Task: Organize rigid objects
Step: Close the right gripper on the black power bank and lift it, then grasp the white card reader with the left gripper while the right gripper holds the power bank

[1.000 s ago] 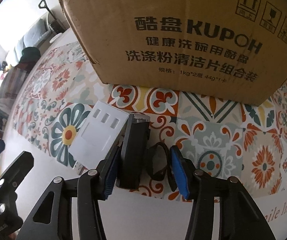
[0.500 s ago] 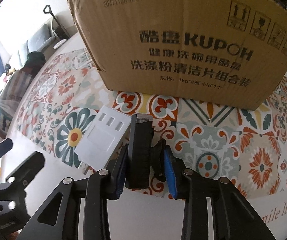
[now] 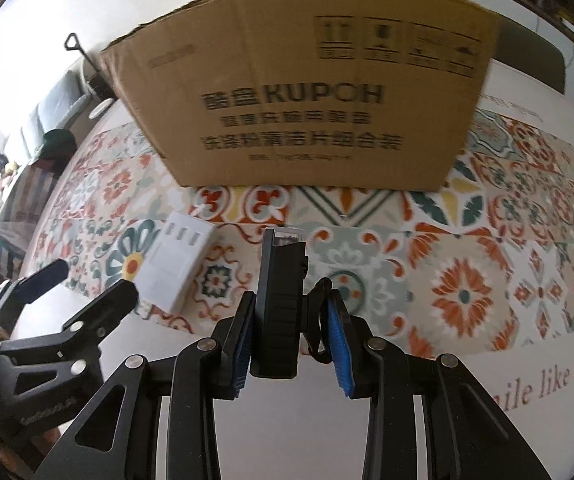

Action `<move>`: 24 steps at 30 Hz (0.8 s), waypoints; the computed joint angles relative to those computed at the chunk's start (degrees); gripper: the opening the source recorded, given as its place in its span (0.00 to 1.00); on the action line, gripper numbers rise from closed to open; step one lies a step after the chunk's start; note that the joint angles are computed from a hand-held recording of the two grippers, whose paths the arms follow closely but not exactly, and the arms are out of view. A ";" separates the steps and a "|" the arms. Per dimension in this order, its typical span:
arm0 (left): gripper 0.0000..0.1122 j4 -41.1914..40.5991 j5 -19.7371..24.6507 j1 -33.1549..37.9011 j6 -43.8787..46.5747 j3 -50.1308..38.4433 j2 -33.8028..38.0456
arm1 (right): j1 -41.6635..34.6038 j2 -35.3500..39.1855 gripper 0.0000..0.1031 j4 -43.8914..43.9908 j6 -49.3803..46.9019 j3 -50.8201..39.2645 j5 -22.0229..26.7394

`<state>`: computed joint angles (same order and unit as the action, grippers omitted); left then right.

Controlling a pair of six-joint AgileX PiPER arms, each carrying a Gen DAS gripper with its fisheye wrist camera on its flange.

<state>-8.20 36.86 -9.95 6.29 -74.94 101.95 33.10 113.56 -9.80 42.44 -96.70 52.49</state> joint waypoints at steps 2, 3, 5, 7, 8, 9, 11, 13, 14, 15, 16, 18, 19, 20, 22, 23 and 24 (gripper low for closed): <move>0.82 -0.69 -0.12 -0.48 0.80 -0.80 1.22 | -0.64 -0.75 0.34 0.51 -0.11 1.19 -0.39; 0.81 -0.88 -0.16 -0.76 1.09 -1.27 1.84 | -0.88 -1.13 0.34 0.48 -0.10 1.79 -0.47; 0.77 -0.61 -0.05 -1.40 1.11 -2.30 3.10 | -1.08 -1.50 0.34 0.34 0.32 2.54 -0.74; 0.71 -1.01 0.22 -1.84 1.76 -3.26 4.35 | -1.74 -2.14 0.34 0.77 -0.06 3.68 -1.14; 0.70 -1.23 0.18 -2.00 2.07 -3.64 4.98 | -1.91 -2.21 0.34 0.76 -0.07 3.90 -1.19; 0.67 -1.58 0.16 -1.97 2.55 -3.92 5.44 | -2.05 -2.22 0.34 0.73 -0.04 4.01 -1.21; 0.62 -2.78 0.30 -1.98 3.67 -4.83 6.70 | -2.53 -2.43 0.34 1.04 -0.38 4.64 -1.49; 0.52 -3.20 0.48 -1.99 3.99 -5.72 7.82 | -3.08 -2.94 0.34 1.33 -0.82 5.56 -1.82; 0.49 -3.49 0.54 -2.04 4.34 -6.11 8.37 | -3.03 -2.58 0.34 1.25 -0.67 5.33 -1.85; 0.47 -3.08 0.15 -2.16 4.07 -6.07 8.44 | -3.11 -2.38 0.34 1.34 -0.77 5.16 -1.81; 0.45 -2.68 -0.76 -2.31 4.14 -5.61 8.18 | -3.29 -2.46 0.34 1.49 -0.95 5.41 -1.99; 0.45 -3.19 -0.93 -2.42 4.65 -5.75 8.33 | -3.17 -1.66 0.34 1.42 -0.90 4.42 -1.65; 0.44 -3.14 -0.93 -2.36 4.67 -6.18 8.67 | -3.31 -1.68 0.34 1.55 -1.13 4.54 -1.72; 0.44 -2.97 -1.31 -2.48 4.60 -6.12 8.72 | -3.33 -1.42 0.34 1.70 -1.18 4.42 -1.84; 0.44 -2.62 -2.30 -2.73 4.30 -5.57 8.58 | -3.41 -1.27 0.34 1.73 -1.11 4.55 -2.05; 0.44 -2.86 -2.52 -2.71 4.48 -5.23 8.38 | -3.51 -1.41 0.34 1.82 -1.15 4.88 -2.24; 0.44 -3.68 -2.44 -2.51 4.98 -5.17 8.34 | -3.57 -1.55 0.34 1.96 -1.22 5.15 -2.44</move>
<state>-11.88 34.42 -12.47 11.28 -80.11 110.30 29.53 112.01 -7.84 41.22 -91.55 50.05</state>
